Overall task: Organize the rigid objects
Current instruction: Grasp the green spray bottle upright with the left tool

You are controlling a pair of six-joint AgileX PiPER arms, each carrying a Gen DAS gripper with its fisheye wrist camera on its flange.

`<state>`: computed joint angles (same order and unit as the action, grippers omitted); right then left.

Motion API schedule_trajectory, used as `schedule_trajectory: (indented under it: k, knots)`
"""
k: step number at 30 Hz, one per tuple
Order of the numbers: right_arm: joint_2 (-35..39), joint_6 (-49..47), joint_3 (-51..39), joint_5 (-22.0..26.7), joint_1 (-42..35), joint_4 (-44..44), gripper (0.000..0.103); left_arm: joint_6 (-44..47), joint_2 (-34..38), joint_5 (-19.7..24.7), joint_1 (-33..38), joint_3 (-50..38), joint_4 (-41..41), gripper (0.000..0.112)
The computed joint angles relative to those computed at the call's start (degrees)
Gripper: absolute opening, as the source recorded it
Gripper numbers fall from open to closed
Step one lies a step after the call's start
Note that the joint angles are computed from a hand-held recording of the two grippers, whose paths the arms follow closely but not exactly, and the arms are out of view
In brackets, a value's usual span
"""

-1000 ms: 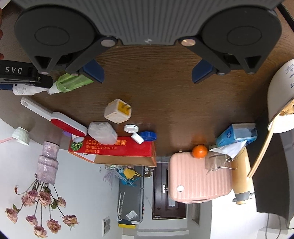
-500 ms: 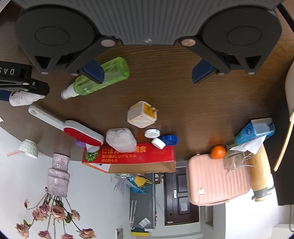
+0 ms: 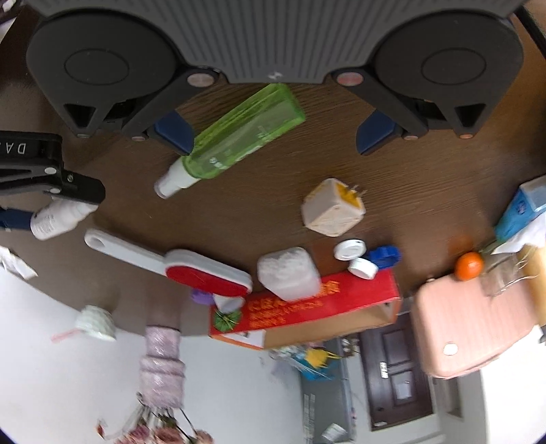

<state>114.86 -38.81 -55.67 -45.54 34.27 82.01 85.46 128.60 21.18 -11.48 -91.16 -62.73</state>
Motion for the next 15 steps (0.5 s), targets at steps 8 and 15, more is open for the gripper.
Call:
schedule_trajectory:
  k: [8,15]
  knots:
    - [0.1,1.7,0.8,0.9,-1.1,-2.5,0.097,-16.2,4.3,5.1,-2.1,-8.9,18.8,0.103]
    - [0.3,2.0,0.9,1.8,-1.6,-4.3,0.097,-25.0,7.4,10.3,-2.4,-14.6,24.1,0.074]
